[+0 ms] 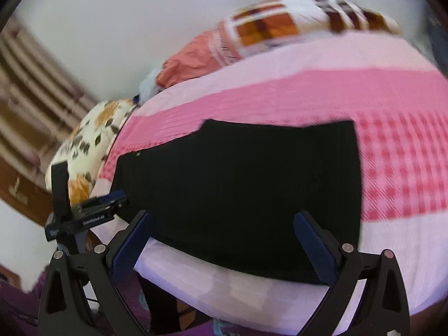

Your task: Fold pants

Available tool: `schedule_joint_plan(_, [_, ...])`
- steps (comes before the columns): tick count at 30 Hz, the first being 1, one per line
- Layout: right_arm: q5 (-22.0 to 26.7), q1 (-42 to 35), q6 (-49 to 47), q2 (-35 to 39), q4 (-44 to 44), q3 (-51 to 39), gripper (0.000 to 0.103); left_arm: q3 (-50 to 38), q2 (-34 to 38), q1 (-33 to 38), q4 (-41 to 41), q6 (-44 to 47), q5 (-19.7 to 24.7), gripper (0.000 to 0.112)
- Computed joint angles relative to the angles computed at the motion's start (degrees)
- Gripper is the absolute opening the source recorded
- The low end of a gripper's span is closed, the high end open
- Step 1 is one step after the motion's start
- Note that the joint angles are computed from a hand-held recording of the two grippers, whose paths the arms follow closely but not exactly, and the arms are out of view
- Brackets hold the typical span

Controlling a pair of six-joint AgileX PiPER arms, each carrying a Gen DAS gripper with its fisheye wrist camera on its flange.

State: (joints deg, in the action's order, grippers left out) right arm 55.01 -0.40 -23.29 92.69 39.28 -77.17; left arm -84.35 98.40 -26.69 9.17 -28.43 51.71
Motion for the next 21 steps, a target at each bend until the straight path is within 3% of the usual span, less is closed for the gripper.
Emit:
schedule_joint_plan(8, [0.68, 7.96, 4.69, 4.03, -1.96, -4.67, 0.100, 0.41, -0.72, 2.35, 4.35, -0.43, 0.48, 0.063])
schedule_joint_plan(11, [1.04, 9.88, 5.90, 4.92, -2.51, -5.70, 0.100, 1.02, -1.13, 3.29, 5.93, -0.38, 0.45, 0.069])
schedule_joint_plan(13, [1.20, 10.81, 6.62, 5.67, -3.00, -6.62, 0.100, 1.31, -1.25, 3.83, 7.10, -0.84, 0.47, 0.075])
schedule_joint_plan(21, [2.20, 12.64, 9.07, 8.62, -2.86, -9.82, 0.100, 1.97, -0.86, 7.84, 7.80, 0.35, 0.87, 0.078])
